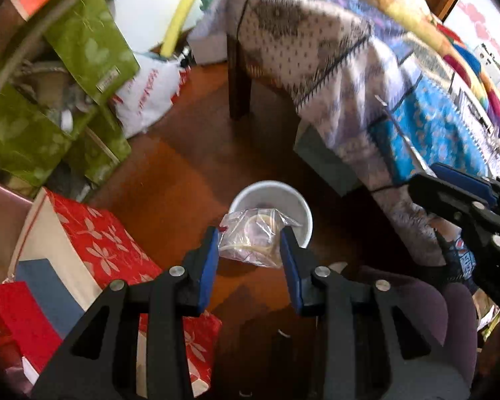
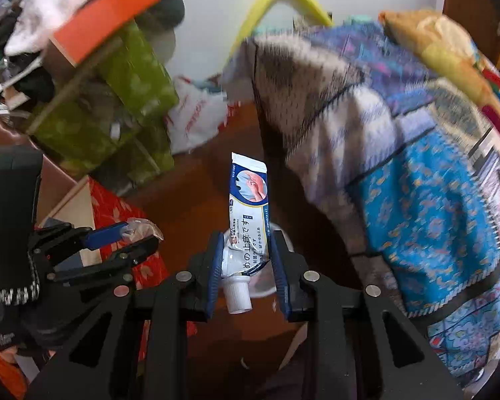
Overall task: Collect trash
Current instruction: 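Carry the bag and toothpaste tube down over the white bin, then open both tools to drop the bag and tube into the bin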
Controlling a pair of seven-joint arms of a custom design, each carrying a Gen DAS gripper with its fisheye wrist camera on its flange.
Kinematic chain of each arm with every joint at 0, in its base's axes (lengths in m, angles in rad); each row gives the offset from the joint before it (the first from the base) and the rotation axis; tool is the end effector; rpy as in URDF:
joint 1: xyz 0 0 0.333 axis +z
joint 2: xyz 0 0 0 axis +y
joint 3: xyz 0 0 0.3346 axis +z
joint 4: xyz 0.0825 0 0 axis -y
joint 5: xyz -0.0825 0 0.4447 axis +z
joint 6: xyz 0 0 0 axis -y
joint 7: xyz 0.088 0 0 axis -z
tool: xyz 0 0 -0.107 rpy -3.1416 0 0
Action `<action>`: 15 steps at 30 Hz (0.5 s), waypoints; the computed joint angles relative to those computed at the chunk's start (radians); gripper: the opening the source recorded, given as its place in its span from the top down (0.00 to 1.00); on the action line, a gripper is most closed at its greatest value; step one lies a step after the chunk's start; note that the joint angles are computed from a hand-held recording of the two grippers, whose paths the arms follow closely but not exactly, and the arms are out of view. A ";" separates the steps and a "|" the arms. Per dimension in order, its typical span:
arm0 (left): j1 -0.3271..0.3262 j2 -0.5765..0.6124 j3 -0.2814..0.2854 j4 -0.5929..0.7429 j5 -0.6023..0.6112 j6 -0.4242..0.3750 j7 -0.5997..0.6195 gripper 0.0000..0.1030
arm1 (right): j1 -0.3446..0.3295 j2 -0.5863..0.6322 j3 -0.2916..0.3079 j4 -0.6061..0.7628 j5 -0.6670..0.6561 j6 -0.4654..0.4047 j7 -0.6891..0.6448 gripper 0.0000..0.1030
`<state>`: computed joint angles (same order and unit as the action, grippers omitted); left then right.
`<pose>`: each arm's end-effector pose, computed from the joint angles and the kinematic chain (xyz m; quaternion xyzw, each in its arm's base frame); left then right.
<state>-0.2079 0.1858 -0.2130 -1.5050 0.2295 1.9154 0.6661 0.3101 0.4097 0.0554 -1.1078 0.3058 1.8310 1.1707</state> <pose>0.6534 -0.2609 0.5945 -0.8350 0.5304 -0.1015 0.1056 0.7095 0.2865 0.6431 -0.8888 0.3998 0.0012 0.2240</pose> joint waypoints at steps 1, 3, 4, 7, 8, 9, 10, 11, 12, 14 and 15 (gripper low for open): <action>0.004 0.011 -0.001 0.003 -0.020 0.001 0.006 0.65 | 0.002 0.019 -0.001 0.020 -0.006 -0.019 0.006 0.75; 0.015 0.028 -0.001 0.004 -0.057 0.007 0.014 0.65 | 0.006 0.057 -0.002 0.066 -0.014 -0.057 0.020 0.75; 0.018 0.034 -0.001 0.003 -0.071 0.011 0.015 0.65 | 0.007 0.082 -0.003 0.098 -0.017 -0.082 0.028 0.75; 0.031 0.063 0.000 0.013 -0.109 0.015 0.012 0.65 | 0.010 0.148 -0.004 0.182 -0.026 -0.136 0.032 0.75; 0.036 0.068 0.001 0.013 -0.117 0.021 0.013 0.65 | 0.011 0.164 -0.005 0.204 -0.029 -0.149 0.035 0.75; 0.038 0.076 0.001 0.018 -0.122 0.025 0.011 0.65 | 0.012 0.185 -0.004 0.234 -0.028 -0.166 0.039 0.75; 0.039 0.084 0.001 0.025 -0.123 0.026 0.008 0.65 | 0.012 0.202 -0.003 0.260 -0.027 -0.180 0.043 0.75; 0.039 0.094 0.001 0.035 -0.120 0.026 0.008 0.65 | 0.011 0.219 -0.002 0.285 -0.025 -0.189 0.046 0.75; 0.039 0.102 0.001 0.042 -0.117 0.034 0.008 0.65 | 0.009 0.227 0.001 0.296 -0.019 -0.192 0.046 0.74; 0.033 0.121 0.003 0.069 -0.095 0.019 0.000 0.64 | 0.004 0.252 0.008 0.340 -0.005 -0.215 0.045 0.74; 0.029 0.130 0.004 0.084 -0.085 0.004 -0.005 0.61 | 0.003 0.269 0.008 0.370 -0.004 -0.237 0.048 0.74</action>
<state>-0.1789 0.3156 -0.2088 -1.4213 0.1446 1.9193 0.6606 0.3134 0.6786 0.0638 -0.7382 0.3018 1.5941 1.2185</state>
